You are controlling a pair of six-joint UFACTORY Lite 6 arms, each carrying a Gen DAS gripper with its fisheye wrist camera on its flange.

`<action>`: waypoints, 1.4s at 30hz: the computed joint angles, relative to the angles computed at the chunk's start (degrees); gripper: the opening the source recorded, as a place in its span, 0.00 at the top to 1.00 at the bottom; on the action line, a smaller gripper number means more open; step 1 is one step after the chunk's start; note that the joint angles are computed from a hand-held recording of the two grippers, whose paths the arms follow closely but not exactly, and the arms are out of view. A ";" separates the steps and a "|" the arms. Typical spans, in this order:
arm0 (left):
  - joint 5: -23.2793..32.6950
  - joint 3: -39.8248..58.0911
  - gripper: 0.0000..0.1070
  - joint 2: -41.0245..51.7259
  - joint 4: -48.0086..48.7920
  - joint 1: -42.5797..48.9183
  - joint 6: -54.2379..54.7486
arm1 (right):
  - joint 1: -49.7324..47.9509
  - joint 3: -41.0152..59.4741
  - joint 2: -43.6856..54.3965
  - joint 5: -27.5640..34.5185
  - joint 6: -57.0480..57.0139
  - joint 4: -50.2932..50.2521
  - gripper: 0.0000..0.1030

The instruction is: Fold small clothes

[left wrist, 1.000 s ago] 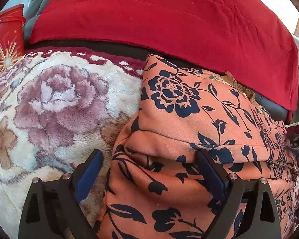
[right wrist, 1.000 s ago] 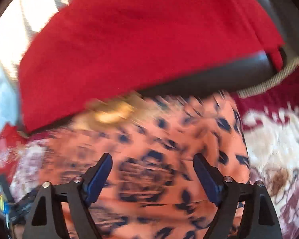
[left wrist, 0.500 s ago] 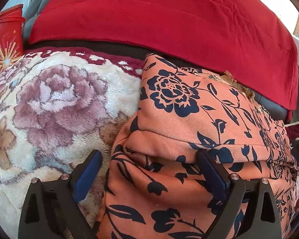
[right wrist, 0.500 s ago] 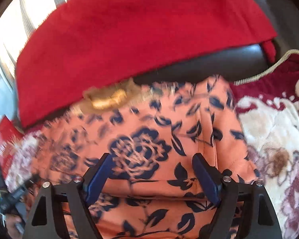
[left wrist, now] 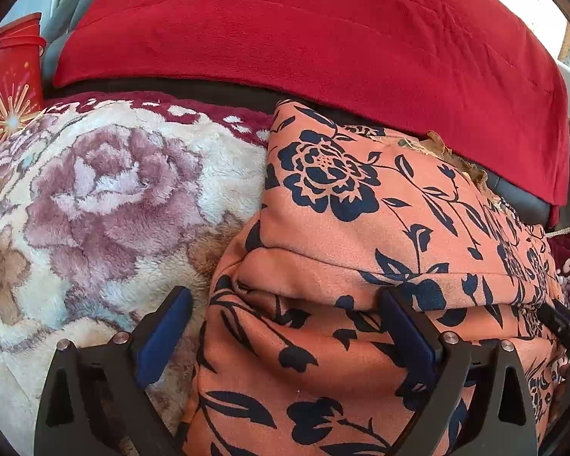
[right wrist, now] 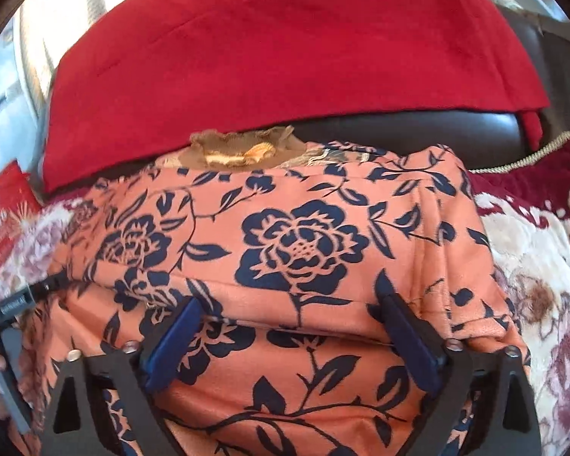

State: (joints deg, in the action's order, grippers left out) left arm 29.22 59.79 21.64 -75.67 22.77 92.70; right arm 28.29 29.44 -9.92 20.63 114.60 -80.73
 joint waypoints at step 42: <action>4.71 -36.86 0.06 -32.75 -5.60 24.76 35.55 | -3.43 -8.60 -8.52 -3.81 30.10 -27.31 0.00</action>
State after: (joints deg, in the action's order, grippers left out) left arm 33.93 22.93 -11.11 -81.26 47.52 128.25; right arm 24.86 20.84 -18.45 16.82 144.70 -108.04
